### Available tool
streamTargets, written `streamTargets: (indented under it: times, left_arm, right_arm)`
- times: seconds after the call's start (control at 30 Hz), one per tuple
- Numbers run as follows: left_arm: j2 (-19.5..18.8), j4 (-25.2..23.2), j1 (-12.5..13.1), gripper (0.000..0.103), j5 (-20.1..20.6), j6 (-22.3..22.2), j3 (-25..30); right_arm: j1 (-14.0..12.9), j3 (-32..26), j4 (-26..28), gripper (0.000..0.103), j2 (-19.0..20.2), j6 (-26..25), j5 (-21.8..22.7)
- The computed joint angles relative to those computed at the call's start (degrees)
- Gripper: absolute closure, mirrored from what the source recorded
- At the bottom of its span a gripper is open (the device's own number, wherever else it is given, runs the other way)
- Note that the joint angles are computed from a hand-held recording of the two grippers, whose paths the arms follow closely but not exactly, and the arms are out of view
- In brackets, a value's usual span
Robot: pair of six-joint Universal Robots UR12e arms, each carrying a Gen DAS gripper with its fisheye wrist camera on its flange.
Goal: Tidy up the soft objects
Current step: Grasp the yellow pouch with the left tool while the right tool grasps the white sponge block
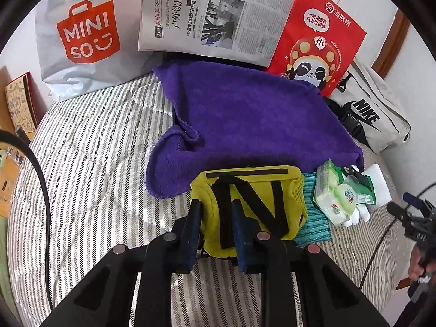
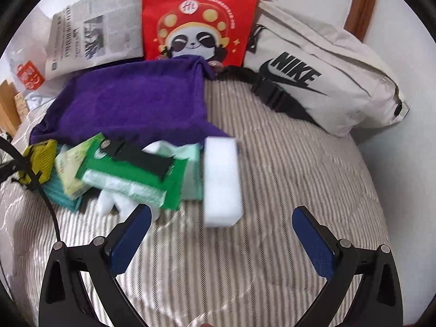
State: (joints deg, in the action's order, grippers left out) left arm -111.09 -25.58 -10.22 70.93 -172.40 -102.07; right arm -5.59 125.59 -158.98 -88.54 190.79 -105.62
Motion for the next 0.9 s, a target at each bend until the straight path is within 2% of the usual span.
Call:
streamTargets:
  times: [0.23,0.33,0.4,0.43,0.47,0.5,0.57,0.77,0.8,0.83,0.9]
  left_arm:
    - [-0.28,-0.2,-0.21,0.082,-0.07,-0.51,-0.18]
    - [-0.41,-0.18,-0.22,0.082,-0.13,-0.54,-0.08]
    - [-0.51,-0.21,-0.17,0.082,-0.42,-0.63,0.0]
    - [-0.61,-0.26,-0.14,0.082,-0.5,-0.71,0.1]
    - [-0.67,-0.22,-0.15,0.082,-0.59,-0.82,0.13]
    - [-0.69,-0.2,-0.15,0.082,-0.64,-0.83,0.13]
    - [-0.68,-0.14,-0.17,0.082,-0.59,-0.62,0.11]
    - [0.2,0.14,0.38,0.083,-2.51,-0.68,-0.64]
    - [0.39,0.05,0.48,0.084,-2.8,-0.5,-0.76]
    - [0.64,0.21,0.49,0.093,-2.72,-0.24,-0.96]
    - [1.01,0.07,0.57,0.093,-2.49,-0.21,-1.21]
  right_arm:
    - [-2.11,-1.24,-0.15,0.004,2.54,-0.14,0.38]
    - [-3.19,-1.69,1.55,0.019,3.56,-0.69,3.05]
    - [-3.81,-1.92,2.69,0.038,4.23,-0.44,4.66]
    - [-4.14,-1.74,2.15,0.039,4.44,-0.23,5.72]
    - [-4.36,-1.39,1.15,0.045,4.42,0.06,6.54]
    - [-4.42,-1.09,0.19,0.06,4.32,0.43,6.78]
    - [-4.21,-1.02,0.27,0.073,4.06,0.36,6.34]
    - [-3.68,-0.36,-0.96,0.074,2.42,-0.27,4.49]
    - [-3.62,-0.31,-1.11,0.074,2.07,-0.13,4.35]
    - [-3.58,-0.15,-1.41,0.074,1.59,0.08,4.47]
    - [-3.57,-0.11,-1.51,0.074,1.01,-0.01,4.81]
